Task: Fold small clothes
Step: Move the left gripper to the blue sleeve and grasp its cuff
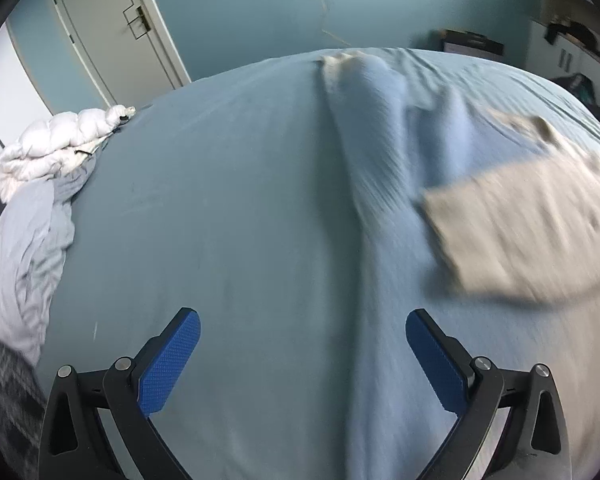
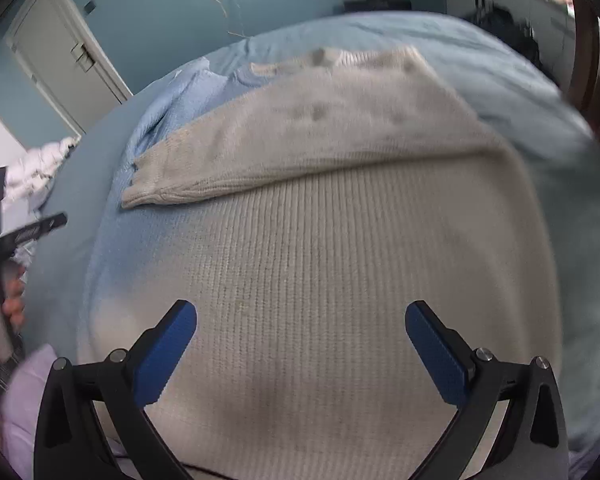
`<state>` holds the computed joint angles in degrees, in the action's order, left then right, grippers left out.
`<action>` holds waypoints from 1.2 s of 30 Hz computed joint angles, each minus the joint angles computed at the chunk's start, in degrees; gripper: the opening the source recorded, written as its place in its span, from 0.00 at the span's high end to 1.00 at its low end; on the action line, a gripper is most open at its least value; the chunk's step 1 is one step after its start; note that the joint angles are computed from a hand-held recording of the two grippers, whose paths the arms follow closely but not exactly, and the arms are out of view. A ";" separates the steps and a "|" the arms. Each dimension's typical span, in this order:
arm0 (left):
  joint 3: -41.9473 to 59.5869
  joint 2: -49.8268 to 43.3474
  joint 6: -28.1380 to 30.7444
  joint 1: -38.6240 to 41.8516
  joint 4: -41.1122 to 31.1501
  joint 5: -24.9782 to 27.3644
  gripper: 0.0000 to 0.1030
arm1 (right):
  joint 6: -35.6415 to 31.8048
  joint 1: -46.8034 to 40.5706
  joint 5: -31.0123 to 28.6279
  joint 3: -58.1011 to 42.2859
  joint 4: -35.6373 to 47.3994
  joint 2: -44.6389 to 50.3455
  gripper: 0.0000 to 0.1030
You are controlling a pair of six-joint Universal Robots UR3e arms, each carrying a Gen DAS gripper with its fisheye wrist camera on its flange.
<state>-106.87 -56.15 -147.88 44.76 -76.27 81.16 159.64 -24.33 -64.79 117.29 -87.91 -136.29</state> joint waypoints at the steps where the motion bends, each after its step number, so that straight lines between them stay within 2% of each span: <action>1: 2.63 -6.00 -2.47 -2.06 2.60 1.07 0.00 | 0.30 -0.14 0.93 1.25 -0.96 0.36 0.01; 2: 5.18 -12.00 -4.87 -3.50 5.63 0.99 0.00 | 0.59 0.33 0.72 0.91 -0.49 1.14 0.01; 6: 21.20 -34.91 -14.49 -8.68 10.13 1.53 0.00 | -4.48 -3.93 6.62 1.03 5.69 -0.86 0.01; 8: 30.87 -45.47 -19.07 -10.83 10.19 1.82 0.00 | -2.48 -1.18 6.16 2.60 1.38 -0.04 0.01; 11: 47.80 -60.92 -25.42 -14.08 7.63 1.90 0.00 | 1.53 4.91 3.41 4.51 -6.19 4.81 0.01; 13: 59.80 -70.55 -29.27 -17.05 3.66 3.92 0.00 | 1.72 6.11 2.91 5.02 -7.19 6.59 0.01; 16: 68.94 -77.88 -33.89 -20.18 0.44 6.71 0.00 | 1.61 6.17 2.55 5.33 -7.24 7.82 0.01; 18: 71.16 -79.48 -35.78 -21.64 0.44 8.77 0.04 | 1.00 4.77 3.07 5.60 -6.24 7.67 0.01; 19: 72.19 -79.81 -35.40 -21.97 -0.05 8.53 0.26 | 0.47 3.87 3.43 5.63 -5.26 7.52 0.01; 20: 74.03 -80.00 -33.43 -22.06 -2.16 5.73 0.45 | 0.03 3.18 3.68 5.64 -4.49 7.39 0.01; 21: 76.04 -80.29 -31.43 -22.43 -4.46 3.95 0.81 | -0.01 2.95 3.70 5.61 -4.30 7.54 0.01; 22: 78.62 -80.92 -29.34 -23.71 -6.69 5.61 0.88 | -0.27 2.57 3.73 5.44 -3.62 7.50 0.01; 24: 78.62 -80.20 -25.93 -27.03 -7.07 11.80 0.93 | -0.61 2.45 3.71 5.10 -2.68 7.62 0.01; 25: 76.85 -78.67 -25.60 -27.32 -6.65 12.16 0.94 | -1.20 2.05 3.52 4.83 -1.88 7.26 0.01; 28: 67.92 -69.42 -28.86 -23.22 -4.28 6.71 0.95 | -1.68 1.29 3.78 4.61 -0.92 5.56 0.01; 29: 64.40 -66.14 -28.75 -22.09 -2.50 6.41 0.95 | -2.23 0.71 4.04 4.58 -0.22 4.81 0.01; 30: 62.02 -63.16 -27.92 -21.14 -1.39 6.82 1.00 | -3.22 -0.20 4.39 4.37 1.11 3.87 0.01; 31: 59.50 -59.80 -26.76 -20.20 -0.31 8.04 1.00 | -4.96 -1.65 5.12 3.78 3.49 2.70 0.01; 33: 58.14 -55.13 -24.23 -17.15 -2.10 7.22 1.00 | -6.64 -3.06 5.60 2.99 5.86 1.57 0.01; 34: 55.18 -50.84 -23.10 -14.63 -2.92 6.49 1.00 | -6.64 -3.27 5.73 2.68 5.99 1.38 0.01; 36: 49.59 -43.81 -20.79 -9.14 -4.27 1.83 1.00 | -11.68 -8.23 6.98 0.21 13.59 -1.67 0.01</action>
<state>-57.29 -99.96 -168.67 35.62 -80.54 82.99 147.96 -32.56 -57.80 117.50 -74.32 -137.96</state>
